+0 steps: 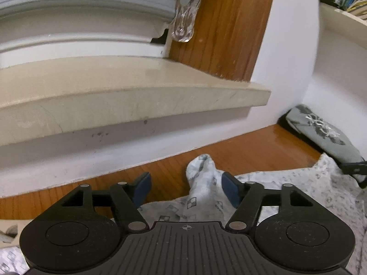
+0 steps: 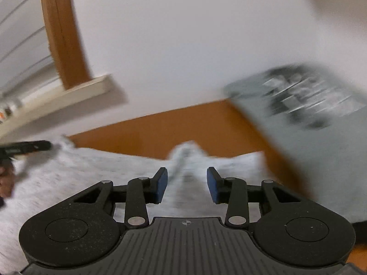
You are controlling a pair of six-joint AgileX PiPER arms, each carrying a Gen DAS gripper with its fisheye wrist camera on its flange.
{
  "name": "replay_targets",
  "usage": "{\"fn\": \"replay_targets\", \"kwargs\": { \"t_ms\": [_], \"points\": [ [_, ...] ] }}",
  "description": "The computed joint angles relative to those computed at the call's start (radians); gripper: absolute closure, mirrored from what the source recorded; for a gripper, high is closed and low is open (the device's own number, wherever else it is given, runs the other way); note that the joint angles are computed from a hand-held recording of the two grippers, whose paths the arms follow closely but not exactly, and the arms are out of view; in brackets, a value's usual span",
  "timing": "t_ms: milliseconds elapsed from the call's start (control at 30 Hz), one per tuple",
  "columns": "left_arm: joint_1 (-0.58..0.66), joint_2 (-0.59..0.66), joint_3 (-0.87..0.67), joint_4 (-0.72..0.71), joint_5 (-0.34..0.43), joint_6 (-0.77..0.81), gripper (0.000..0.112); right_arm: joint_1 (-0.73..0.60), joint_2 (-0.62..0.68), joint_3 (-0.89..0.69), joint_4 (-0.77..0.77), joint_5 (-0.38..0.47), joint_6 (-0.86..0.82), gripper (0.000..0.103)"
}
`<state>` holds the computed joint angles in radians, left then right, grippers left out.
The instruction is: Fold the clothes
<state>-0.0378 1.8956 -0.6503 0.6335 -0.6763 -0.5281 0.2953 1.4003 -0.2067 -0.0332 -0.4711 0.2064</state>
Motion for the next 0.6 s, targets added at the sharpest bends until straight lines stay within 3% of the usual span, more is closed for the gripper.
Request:
{"fn": "replay_targets", "kwargs": {
  "t_ms": [100,167,300,367,400,467,500,533,600],
  "points": [
    [0.060,-0.047,0.018,0.105,-0.020,-0.074,0.067,0.019,0.148,-0.083,-0.121,-0.046,0.155,0.064],
    [0.101,-0.078,0.028,0.164,-0.035,-0.129,0.067,0.022,0.201,-0.115,-0.124,-0.058,0.172,0.063],
    [0.114,-0.075,-0.054,0.422,0.073,-0.364,0.064,-0.055,0.260,-0.123,-0.236,-0.143,0.248,0.064],
    [0.072,-0.046,-0.105,0.490,0.140,-0.439,0.060,-0.096,0.284,-0.105,-0.289,-0.229,0.256,0.078],
    [0.048,-0.030,-0.131,0.520,0.172,-0.470,0.060,-0.110,0.301,-0.094,-0.301,-0.287,0.238,0.100],
    [0.013,-0.017,-0.148,0.493,0.196,-0.446,0.062,-0.122,0.323,-0.058,-0.273,-0.401,0.191,0.100],
    [-0.004,-0.011,-0.157,0.483,0.208,-0.436,0.080,-0.125,0.333,-0.039,-0.253,-0.459,0.169,0.100],
    [-0.007,-0.009,-0.156,0.469,0.182,-0.413,0.107,-0.128,0.341,-0.024,-0.237,-0.505,0.154,0.100],
    [-0.018,-0.041,-0.114,0.320,0.135,-0.277,0.108,-0.120,0.342,-0.009,-0.196,-0.540,0.131,0.100]
  ]
}}
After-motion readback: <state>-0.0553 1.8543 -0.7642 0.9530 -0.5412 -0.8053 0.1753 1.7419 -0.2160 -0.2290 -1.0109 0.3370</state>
